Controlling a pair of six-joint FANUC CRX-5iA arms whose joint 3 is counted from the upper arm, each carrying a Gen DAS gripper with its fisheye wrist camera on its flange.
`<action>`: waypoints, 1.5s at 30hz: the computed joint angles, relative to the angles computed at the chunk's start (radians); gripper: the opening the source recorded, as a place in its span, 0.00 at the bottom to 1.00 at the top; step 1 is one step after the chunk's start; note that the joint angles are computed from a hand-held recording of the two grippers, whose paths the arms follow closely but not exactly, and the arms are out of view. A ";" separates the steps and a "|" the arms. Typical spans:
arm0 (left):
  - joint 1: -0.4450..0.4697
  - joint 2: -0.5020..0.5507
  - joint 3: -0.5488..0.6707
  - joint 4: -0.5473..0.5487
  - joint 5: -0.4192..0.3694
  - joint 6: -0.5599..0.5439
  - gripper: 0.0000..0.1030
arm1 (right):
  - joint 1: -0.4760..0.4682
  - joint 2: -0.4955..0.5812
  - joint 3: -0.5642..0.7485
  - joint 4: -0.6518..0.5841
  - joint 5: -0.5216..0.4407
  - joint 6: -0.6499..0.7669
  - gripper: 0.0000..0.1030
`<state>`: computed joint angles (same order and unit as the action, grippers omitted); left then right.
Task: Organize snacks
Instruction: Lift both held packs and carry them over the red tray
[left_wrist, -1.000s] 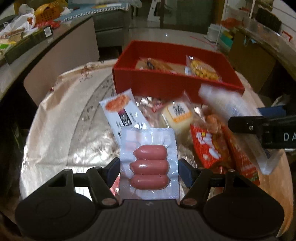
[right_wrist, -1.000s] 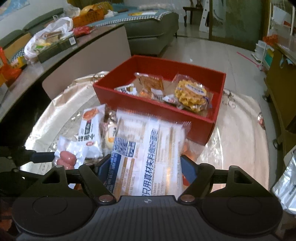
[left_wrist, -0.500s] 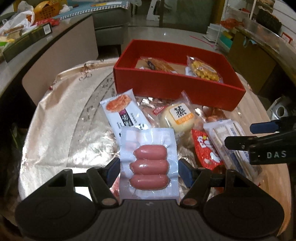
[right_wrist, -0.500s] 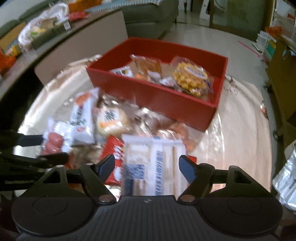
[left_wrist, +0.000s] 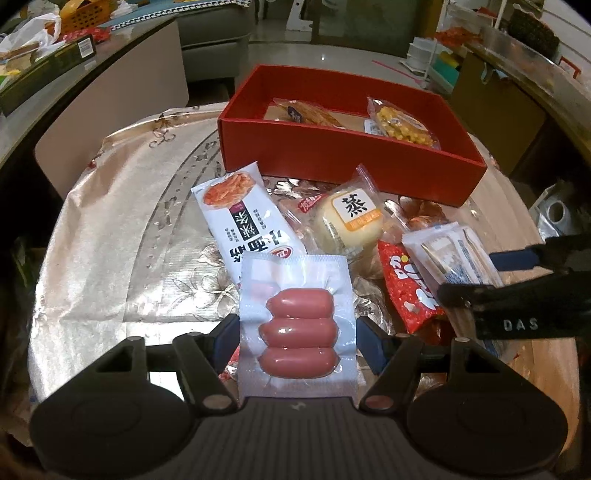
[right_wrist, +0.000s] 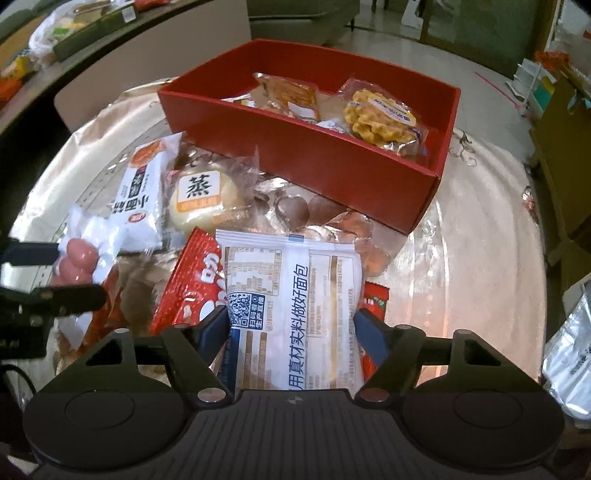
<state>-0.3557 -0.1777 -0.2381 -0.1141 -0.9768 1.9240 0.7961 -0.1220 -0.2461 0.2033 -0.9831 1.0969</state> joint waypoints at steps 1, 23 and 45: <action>0.001 -0.003 -0.001 0.002 0.003 0.000 0.59 | -0.004 -0.005 0.003 -0.011 -0.002 0.008 0.75; -0.018 0.036 0.085 -0.040 0.059 0.031 0.59 | -0.016 -0.060 0.008 0.002 0.126 -0.028 0.73; -0.038 0.057 0.128 -0.084 0.082 0.046 0.59 | -0.030 -0.070 0.006 0.038 0.179 -0.079 0.73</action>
